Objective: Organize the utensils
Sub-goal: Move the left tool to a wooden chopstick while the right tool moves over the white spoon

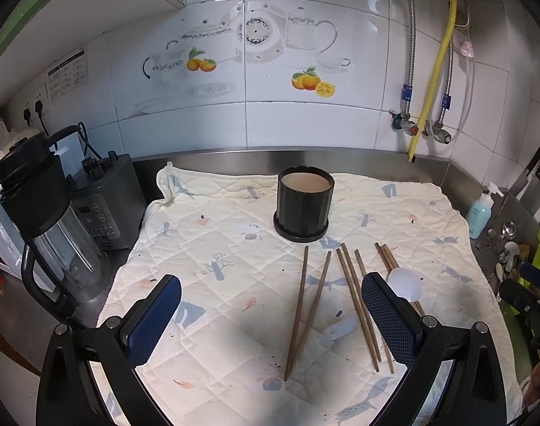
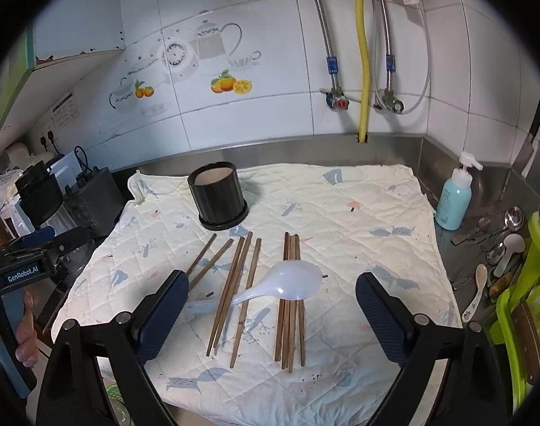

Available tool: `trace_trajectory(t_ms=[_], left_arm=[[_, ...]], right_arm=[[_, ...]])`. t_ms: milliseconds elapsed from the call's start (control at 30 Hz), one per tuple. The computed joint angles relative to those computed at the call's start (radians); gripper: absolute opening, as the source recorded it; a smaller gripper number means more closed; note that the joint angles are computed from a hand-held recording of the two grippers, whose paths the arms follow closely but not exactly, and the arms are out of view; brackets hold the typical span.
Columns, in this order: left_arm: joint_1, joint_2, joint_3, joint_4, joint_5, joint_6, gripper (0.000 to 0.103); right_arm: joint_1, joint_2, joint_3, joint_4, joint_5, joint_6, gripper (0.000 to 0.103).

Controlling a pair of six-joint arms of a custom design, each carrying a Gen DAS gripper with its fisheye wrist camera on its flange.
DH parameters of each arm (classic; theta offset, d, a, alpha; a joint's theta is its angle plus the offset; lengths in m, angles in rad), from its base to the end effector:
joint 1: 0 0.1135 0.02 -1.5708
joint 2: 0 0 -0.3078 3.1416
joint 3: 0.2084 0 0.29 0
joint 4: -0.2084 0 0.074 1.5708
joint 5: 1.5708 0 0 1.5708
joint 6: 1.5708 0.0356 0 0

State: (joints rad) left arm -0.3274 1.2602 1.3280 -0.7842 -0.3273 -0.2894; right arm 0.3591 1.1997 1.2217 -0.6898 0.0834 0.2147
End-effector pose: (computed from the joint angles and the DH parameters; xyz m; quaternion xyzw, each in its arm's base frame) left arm 0.2746 -0.0812 0.4149 -0.0504 0.8991 0.0172 0.4345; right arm 0.2601 0.0945 0.3988 -0.0467 0.8980 0.0874 0.4287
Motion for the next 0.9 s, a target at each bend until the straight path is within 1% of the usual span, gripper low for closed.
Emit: trace_trajectory(t_ms=[233,333,567,900], left_arm=[[0.091,0.062,0.013,0.022,0.095,0.029,0.103],[0.118,0.091,0.017,0.043,0.114,0.050,0.103],[0.169,0.181,0.048,0.084,0.193,0.100,0.103],[0.224,0.338,0.113,0.132,0.296,0.179,0.103]], right_arm=[[-0.022,0.045,0.002,-0.011,-0.030,0.033,0.095],[-0.025,0.071,0.010,-0.018,-0.037,0.044,0.093],[-0.032,0.142,0.028,-0.028,-0.050,0.089,0.093],[-0.053,0.273,0.071,-0.024,-0.102,0.170,0.093]])
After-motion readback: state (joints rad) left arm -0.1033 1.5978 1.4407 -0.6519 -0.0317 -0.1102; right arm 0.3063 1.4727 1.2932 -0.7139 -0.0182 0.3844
